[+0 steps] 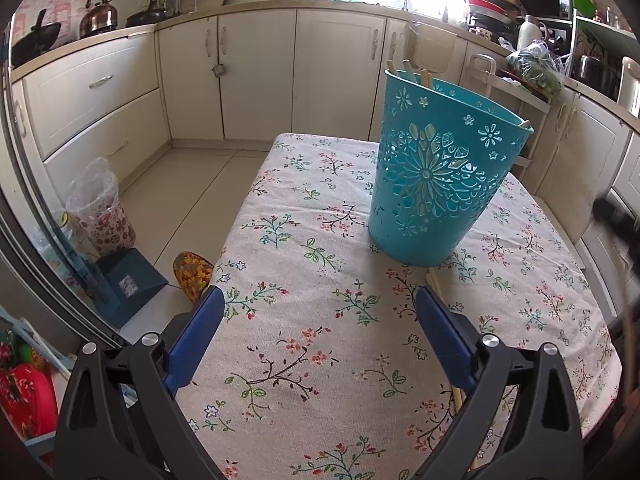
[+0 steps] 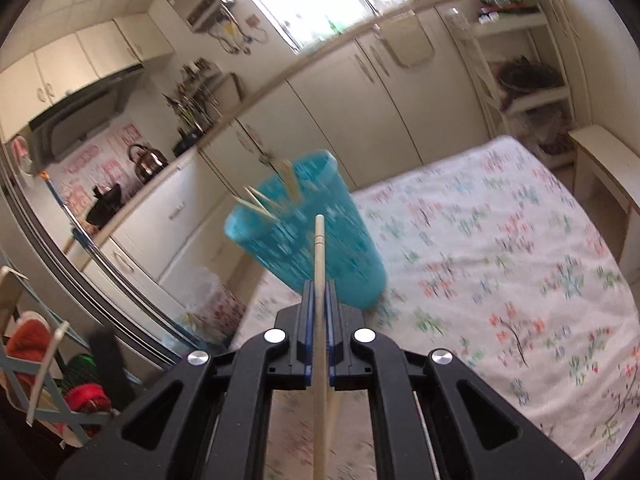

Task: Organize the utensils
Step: 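Lift the held stick with the right tool over the teal cup and open it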

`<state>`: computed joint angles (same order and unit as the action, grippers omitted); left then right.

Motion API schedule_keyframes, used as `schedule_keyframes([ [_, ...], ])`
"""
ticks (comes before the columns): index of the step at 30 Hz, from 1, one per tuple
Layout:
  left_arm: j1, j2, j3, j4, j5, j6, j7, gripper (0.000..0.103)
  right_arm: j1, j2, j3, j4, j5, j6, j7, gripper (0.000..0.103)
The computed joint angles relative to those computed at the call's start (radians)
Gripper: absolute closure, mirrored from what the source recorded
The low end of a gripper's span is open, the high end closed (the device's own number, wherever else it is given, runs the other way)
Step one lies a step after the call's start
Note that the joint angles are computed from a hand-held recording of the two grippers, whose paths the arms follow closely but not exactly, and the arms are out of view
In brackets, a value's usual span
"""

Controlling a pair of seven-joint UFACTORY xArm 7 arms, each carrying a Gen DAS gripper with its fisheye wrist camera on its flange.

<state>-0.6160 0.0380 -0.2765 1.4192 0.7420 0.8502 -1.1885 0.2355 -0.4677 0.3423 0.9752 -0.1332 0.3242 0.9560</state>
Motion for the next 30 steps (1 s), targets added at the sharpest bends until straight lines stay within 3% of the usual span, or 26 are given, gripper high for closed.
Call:
schedule_keyframes([
  [6, 0.008, -0.016, 0.002, -0.033, -0.015, -0.021, -0.03, 0.01, -0.134, 0.146, 0.093, 0.225, -0.154, -0.086, 0.068, 0.097],
  [8, 0.013, -0.023, 0.0, -0.042, -0.013, -0.028, -0.042, 0.01, -0.185, 0.21, 0.128, 0.311, -0.249, -0.097, 0.129, 0.097],
  [11, 0.023, -0.036, -0.003, -0.056, -0.017, -0.043, -0.06, 0.01, -0.275, 0.324, 0.209, 0.46, -0.479, -0.077, 0.279, 0.097],
  [14, 0.033, -0.044, -0.007, -0.064, -0.025, -0.054, -0.066, 0.01, -0.287, 0.423, 0.236, 0.586, -0.688, -0.027, 0.421, 0.097],
  [18, 0.046, -0.056, -0.009, -0.082, -0.044, -0.077, -0.073, 0.01, -0.222, 0.52, 0.215, 0.699, -0.919, 0.087, 0.545, 0.097],
  [20, 0.054, -0.062, -0.009, -0.093, -0.055, -0.094, -0.078, 0.009, -0.182, 0.571, 0.199, 0.744, -0.938, 0.151, 0.521, 0.097],
  [24, 0.065, -0.062, -0.012, -0.1, -0.068, -0.109, -0.085, 0.009, -0.13, 0.611, 0.169, 0.757, -0.873, 0.209, 0.428, 0.097],
  [30, 0.072, -0.063, -0.013, -0.102, -0.074, -0.113, -0.091, 0.009, -0.087, 0.587, 0.135, 0.691, -0.718, 0.204, 0.243, 0.097],
])
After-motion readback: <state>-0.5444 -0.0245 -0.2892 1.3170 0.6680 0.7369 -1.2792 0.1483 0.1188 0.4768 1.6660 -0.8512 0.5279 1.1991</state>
